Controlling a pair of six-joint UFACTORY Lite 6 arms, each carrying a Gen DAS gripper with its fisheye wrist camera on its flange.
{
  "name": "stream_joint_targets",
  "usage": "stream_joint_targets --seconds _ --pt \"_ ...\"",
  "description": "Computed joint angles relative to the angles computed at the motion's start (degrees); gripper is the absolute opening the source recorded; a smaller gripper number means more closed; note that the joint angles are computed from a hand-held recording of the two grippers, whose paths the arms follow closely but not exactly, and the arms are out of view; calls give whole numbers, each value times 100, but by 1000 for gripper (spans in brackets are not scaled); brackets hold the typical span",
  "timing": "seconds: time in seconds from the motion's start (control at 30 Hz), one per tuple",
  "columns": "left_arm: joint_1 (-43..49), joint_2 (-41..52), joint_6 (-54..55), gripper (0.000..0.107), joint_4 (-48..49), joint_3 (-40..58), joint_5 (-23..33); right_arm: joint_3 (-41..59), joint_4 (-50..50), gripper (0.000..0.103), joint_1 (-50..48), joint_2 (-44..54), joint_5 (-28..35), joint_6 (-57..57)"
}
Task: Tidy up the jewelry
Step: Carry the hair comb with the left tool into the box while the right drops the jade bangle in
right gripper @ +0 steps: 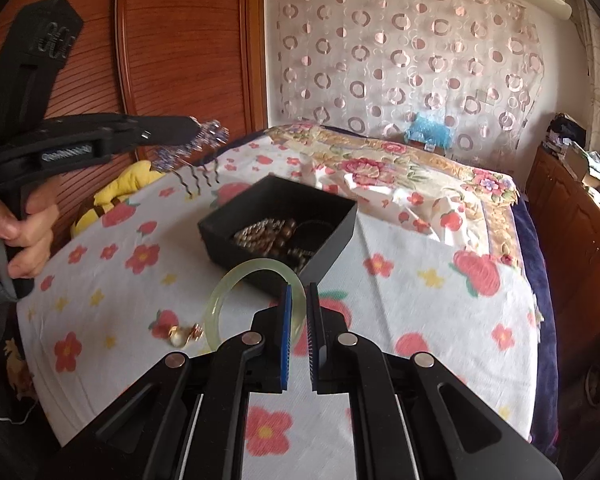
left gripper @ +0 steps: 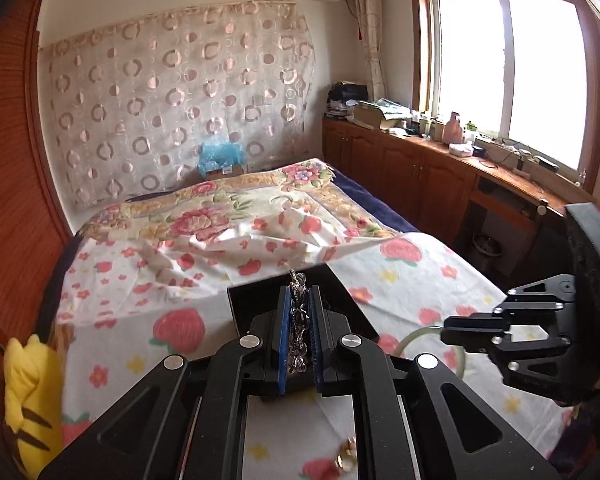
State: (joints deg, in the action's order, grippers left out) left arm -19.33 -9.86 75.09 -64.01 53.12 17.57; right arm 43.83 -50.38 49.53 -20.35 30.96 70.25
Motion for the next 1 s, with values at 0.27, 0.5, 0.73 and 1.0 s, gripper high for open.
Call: stream_joint_targets --seconds 0.27,0.5,0.73,1.0 --pt "-119 1561 309 8 -487 1061 -252 682 477 8 -899 685 -642 -1059" --pt "263 1520 1079 35 -1285 911 32 1300 883 8 -1410 1508 -1187 -1683" --pt "932 856 1252 43 -1079 -11 387 2152 1068 9 -1594 2613 -1502 -1862" --pt "1164 114 1639 44 -1026 -1441 580 1849 -157 16 -1328 2492 -1495 -388"
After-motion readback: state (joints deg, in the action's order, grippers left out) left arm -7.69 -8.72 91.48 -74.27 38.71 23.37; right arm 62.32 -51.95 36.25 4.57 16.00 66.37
